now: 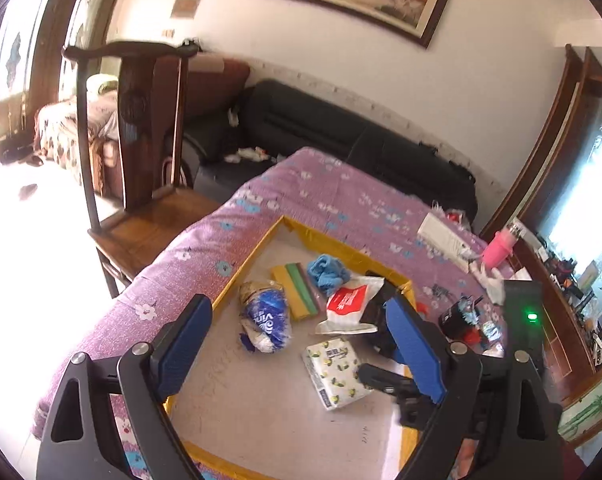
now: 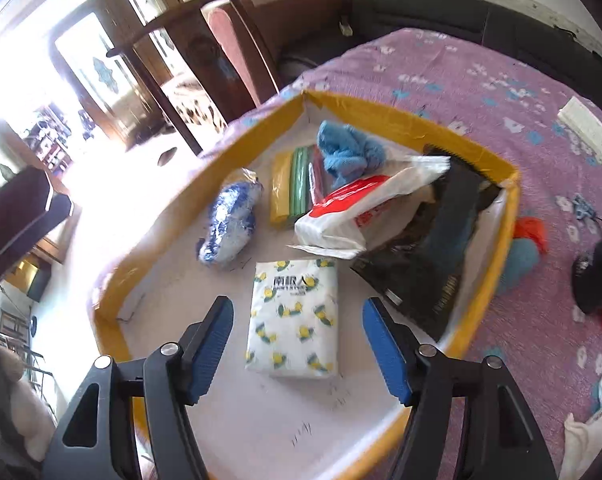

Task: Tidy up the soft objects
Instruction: 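Move the left gripper to the blue knitted toy in a red bag, then grasp the blue knitted toy with the left gripper and lift it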

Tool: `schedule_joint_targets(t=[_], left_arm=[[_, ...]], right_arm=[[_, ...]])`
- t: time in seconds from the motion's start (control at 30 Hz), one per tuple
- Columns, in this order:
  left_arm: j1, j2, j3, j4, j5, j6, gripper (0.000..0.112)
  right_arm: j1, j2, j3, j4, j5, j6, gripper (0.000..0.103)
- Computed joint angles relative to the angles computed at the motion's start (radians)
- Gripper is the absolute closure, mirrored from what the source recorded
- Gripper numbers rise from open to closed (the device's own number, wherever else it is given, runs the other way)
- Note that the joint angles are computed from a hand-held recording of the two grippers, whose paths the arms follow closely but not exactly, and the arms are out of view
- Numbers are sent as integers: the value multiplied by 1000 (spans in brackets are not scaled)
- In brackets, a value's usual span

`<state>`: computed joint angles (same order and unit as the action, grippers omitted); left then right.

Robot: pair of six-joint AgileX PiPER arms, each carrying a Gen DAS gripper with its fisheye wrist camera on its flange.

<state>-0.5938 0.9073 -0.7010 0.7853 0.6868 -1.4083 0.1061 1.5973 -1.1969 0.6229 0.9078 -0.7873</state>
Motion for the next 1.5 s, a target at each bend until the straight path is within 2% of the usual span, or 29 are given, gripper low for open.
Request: schedule_joint_targets(t=[0.1, 0.17, 0.2, 0.27, 0.37, 0.47, 0.57, 0.67, 0.77, 0.9, 0.97, 1.03, 1.07, 1.17, 1.2, 1.27, 1.33, 1.37, 1.4, 1.5], left_arm=[[-280, -19, 9, 246, 243, -300, 13], [-475, 14, 9, 363, 414, -474, 9], [-534, 37, 2, 385, 451, -507, 9], [-570, 97, -24, 389, 439, -510, 9], [-538, 230, -102, 336, 326, -436, 9], [-517, 345, -172, 278, 206, -396, 9], [-531, 454, -254, 235, 146, -343, 9], [-542, 563, -355, 180, 139, -261, 9], [-536, 646, -448, 113, 138, -179, 9], [-507, 732, -546, 60, 158, -113, 9], [-475, 785, -598, 38, 168, -69, 9], [-434, 830, -649, 6, 163, 18, 9], [-405, 858, -683, -18, 152, 76, 9], [-297, 940, -800, -158, 88, 277, 9], [-252, 974, -852, -248, 71, 374, 9], [-184, 1057, -977, -390, 104, 522, 10], [-125, 1126, -1082, -516, 142, 653, 15], [-99, 1155, -1126, -578, 163, 719, 22], [-80, 1176, -1161, -616, 181, 765, 30], [-60, 1210, -1208, -647, 204, 833, 33]], right_arm=[[-169, -149, 102, 117, -14, -182, 31], [-305, -232, 153, 199, -48, -306, 23], [-401, -270, 178, 257, -59, -384, 20], [-597, -282, 181, 364, -56, -515, 10], [-785, -203, 121, 404, -49, -597, 10], [-906, -91, 44, 386, -41, -595, 10], [-986, 2, -14, 376, -29, -579, 10], [-1001, 109, -81, 371, -67, -530, 10], [-1008, 216, -178, 368, -69, -478, 11], [-1017, 282, -221, 425, -87, -505, 11], [-1028, 308, -227, 446, -80, -515, 11], [-1047, 340, -282, 426, -11, -463, 11], [-1057, 344, -285, 449, -2, -474, 11], [-1070, 352, -296, 462, 11, -477, 10], [-1069, 360, -308, 448, 21, -458, 10], [-1068, 381, -339, 418, 38, -417, 10], [-1073, 392, -355, 413, 44, -394, 10], [-1078, 395, -359, 415, 47, -387, 10], [-1082, 400, -363, 416, 51, -382, 10], [-1085, 420, -393, 399, 63, -340, 10]])
